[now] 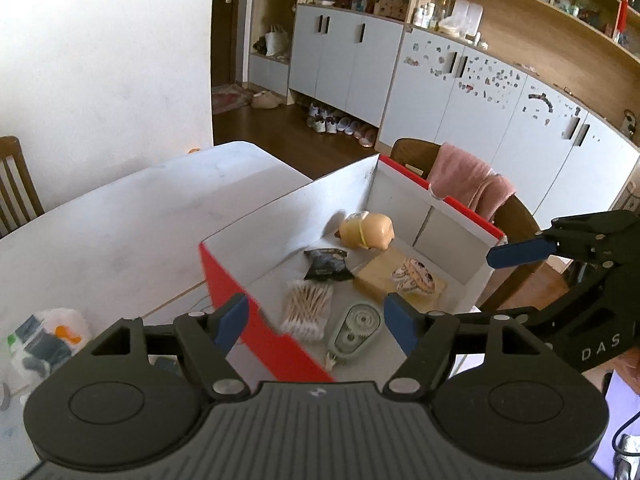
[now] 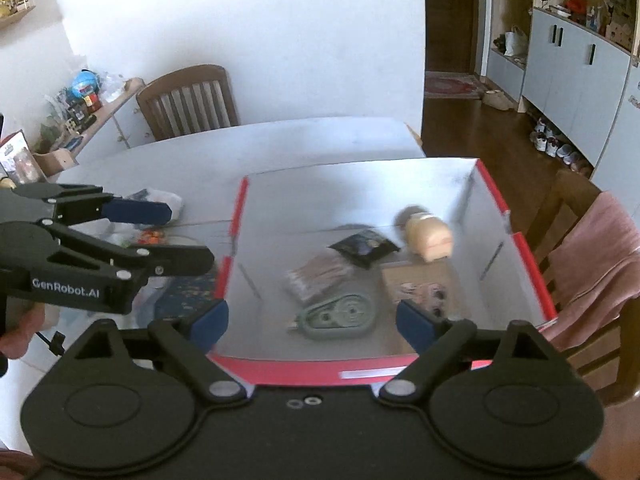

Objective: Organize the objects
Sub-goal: 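Withdraw both tools from the box back toward the table items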

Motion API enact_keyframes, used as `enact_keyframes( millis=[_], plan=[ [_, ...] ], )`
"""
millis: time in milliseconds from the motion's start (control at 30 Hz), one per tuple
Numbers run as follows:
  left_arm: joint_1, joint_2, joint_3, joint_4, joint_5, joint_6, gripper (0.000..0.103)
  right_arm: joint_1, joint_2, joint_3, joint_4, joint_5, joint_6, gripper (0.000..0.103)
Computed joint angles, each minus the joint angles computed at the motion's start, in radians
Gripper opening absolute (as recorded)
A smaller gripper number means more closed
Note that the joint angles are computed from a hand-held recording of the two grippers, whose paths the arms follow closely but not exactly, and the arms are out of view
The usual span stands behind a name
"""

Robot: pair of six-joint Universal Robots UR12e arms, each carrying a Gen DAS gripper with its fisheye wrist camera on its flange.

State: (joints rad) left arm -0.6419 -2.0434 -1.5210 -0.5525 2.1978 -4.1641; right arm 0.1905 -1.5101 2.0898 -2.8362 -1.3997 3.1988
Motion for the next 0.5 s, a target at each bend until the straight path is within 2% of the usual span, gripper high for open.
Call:
enact_keyframes(
  millis=[67,133,433,500],
  plan=[
    [-0.008,0.013,-0.021,0.004,0.007,-0.017,0.078,0.014,0.003,-0.001,-0.012,0.000,0.016,0.099],
    [-0.017,0.027,-0.047,0.021,0.012,-0.025,0.078,0.032,0.007,-0.004,-0.026,-0.009,0.025,0.102],
    [-0.049,0.097,-0.162,0.029,0.053,-0.131,0.083,0.111,0.040,-0.037,-0.049,-0.033,0.061,0.102],
    [-0.054,0.115,-0.187,0.009,0.062,-0.164,0.084,0.129,0.050,-0.045,-0.049,-0.041,0.061,0.102]
  ],
)
